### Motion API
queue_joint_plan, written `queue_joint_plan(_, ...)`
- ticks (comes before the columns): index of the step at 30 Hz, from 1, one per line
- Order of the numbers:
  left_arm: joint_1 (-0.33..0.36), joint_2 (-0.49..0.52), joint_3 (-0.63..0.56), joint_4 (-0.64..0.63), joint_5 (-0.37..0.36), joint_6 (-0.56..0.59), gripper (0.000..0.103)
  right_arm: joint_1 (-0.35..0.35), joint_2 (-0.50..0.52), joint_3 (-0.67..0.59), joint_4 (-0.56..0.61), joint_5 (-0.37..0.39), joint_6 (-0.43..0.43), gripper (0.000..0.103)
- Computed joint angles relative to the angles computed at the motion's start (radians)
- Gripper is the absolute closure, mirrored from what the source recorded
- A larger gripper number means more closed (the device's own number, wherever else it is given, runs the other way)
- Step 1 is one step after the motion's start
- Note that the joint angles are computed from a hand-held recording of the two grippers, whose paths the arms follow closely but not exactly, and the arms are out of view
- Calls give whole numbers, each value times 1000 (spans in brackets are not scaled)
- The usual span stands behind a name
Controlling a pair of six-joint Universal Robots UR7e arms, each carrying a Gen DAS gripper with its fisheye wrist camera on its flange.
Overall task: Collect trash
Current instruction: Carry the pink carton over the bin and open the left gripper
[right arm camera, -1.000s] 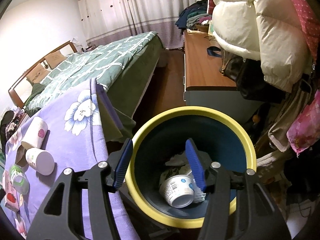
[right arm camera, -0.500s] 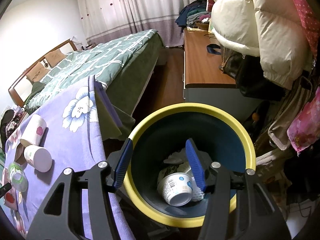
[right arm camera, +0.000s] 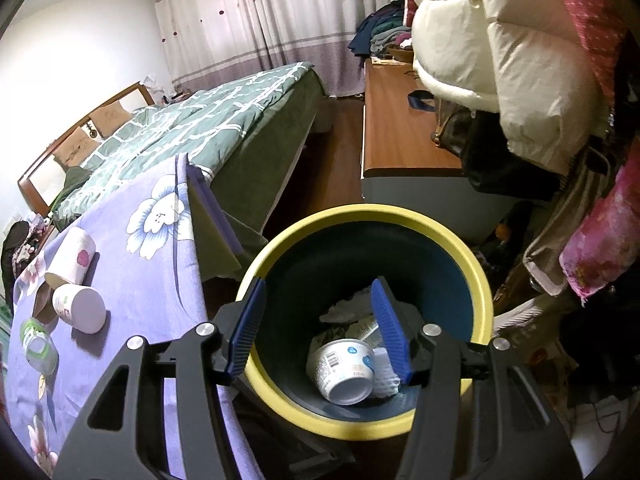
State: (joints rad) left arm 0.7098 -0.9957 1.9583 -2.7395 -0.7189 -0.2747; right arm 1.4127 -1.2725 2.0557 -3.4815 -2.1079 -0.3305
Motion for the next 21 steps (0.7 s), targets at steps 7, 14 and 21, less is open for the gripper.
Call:
queue_joint_plan(7,-43,116,-108,-60,-144,123,65,-22,-62,58,-35,12,-17,50)
queue_joint_plan(14,-51,328,-332,-24,-316,215,65,-59,-116,101,-65,12,-38,50)
queue_joint_plan(21,-54,542,-580,74,-424,258,65,-110,-144,108,-52,24,-33,50)
